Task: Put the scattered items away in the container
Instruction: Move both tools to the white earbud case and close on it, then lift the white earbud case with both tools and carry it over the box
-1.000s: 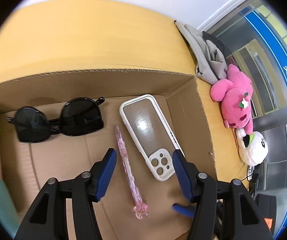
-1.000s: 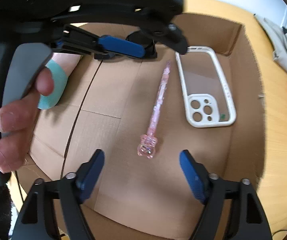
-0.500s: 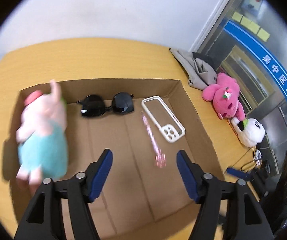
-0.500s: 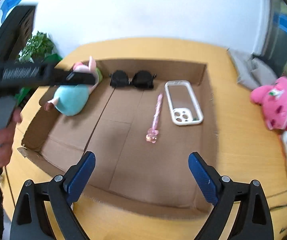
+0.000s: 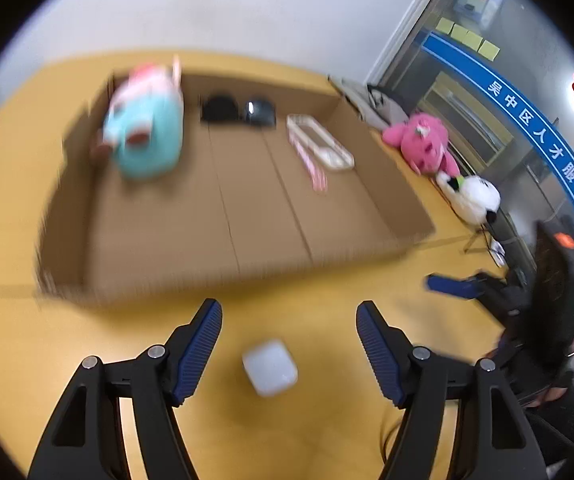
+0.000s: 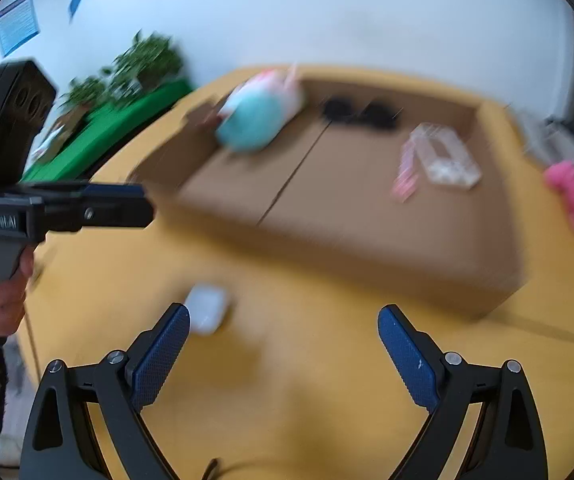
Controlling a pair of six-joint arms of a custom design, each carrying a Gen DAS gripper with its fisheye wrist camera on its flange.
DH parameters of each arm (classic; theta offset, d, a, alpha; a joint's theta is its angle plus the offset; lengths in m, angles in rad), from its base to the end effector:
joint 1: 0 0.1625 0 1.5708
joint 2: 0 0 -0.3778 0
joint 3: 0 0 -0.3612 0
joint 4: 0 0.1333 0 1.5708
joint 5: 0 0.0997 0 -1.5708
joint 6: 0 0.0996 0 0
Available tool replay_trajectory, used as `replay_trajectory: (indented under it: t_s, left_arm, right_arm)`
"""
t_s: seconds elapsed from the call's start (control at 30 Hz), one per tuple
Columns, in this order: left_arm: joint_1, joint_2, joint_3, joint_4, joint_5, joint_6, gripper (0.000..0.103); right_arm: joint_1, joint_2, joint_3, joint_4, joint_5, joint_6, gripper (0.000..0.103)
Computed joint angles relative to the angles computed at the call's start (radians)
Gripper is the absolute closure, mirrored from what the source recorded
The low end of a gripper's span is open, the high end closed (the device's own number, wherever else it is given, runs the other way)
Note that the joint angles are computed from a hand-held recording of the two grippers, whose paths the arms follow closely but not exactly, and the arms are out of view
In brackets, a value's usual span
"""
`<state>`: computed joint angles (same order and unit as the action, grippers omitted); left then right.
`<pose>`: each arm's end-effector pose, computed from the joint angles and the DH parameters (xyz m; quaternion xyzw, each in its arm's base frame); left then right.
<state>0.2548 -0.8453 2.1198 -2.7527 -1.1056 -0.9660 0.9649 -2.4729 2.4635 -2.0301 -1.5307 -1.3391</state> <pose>-0.3879 -0.2849 0.0018 0.1797 0.9553 -0.1905 0.1369 -0.0003 -0.2415 0.3564 0.3529 -0.9062 0.1469 0.1809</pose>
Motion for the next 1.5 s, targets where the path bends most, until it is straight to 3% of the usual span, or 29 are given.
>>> replay_trajectory:
  t_s: [0.17,0.4,0.53,0.8,1.03,1.13,1.23,1.33,1.5]
  left_arm:
    - [0.021,0.026,0.106,-0.175,-0.093,-0.064,0.034]
    - [0.095,0.093,0.121,-0.343,-0.199,-0.045,0.034]
    - [0.121,0.119,0.105,-0.342,-0.215,-0.047,0.034]
    - [0.152,0.151,0.113,-0.426,-0.273,-0.04,0.034]
    - [0.173,0.171,0.121,-0.492,-0.307,-0.047,0.036]
    - [0.172,0.172,0.114,-0.472,-0.316,-0.041,0.049]
    - [0.163,0.161,0.123,-0.453,-0.302,-0.052,0.056]
    - [0.163,0.154,0.133,-0.448,-0.298,-0.073,0.07]
    - [0.172,0.159,0.149,-0.494,-0.318,-0.09,0.072]
  right_arm:
    - [-0.062,-0.022,0.116,-0.014,-0.026,-0.073,0.006]
    - [0.001,0.029,0.203,-0.168,-0.053,-0.007,0.006]
    - [0.035,0.075,0.239,-0.27,-0.078,0.022,0.008]
    - [0.073,0.131,0.265,-0.368,-0.088,0.056,0.015]
    - [0.114,0.154,0.292,-0.439,-0.109,0.053,0.031]
    - [0.134,0.158,0.307,-0.475,-0.128,0.044,0.042]
    - [0.136,0.17,0.306,-0.502,-0.135,0.052,0.052]
    - [0.116,0.162,0.289,-0.459,-0.121,0.055,0.053]
    - [0.091,0.125,0.294,-0.431,-0.106,0.038,0.053]
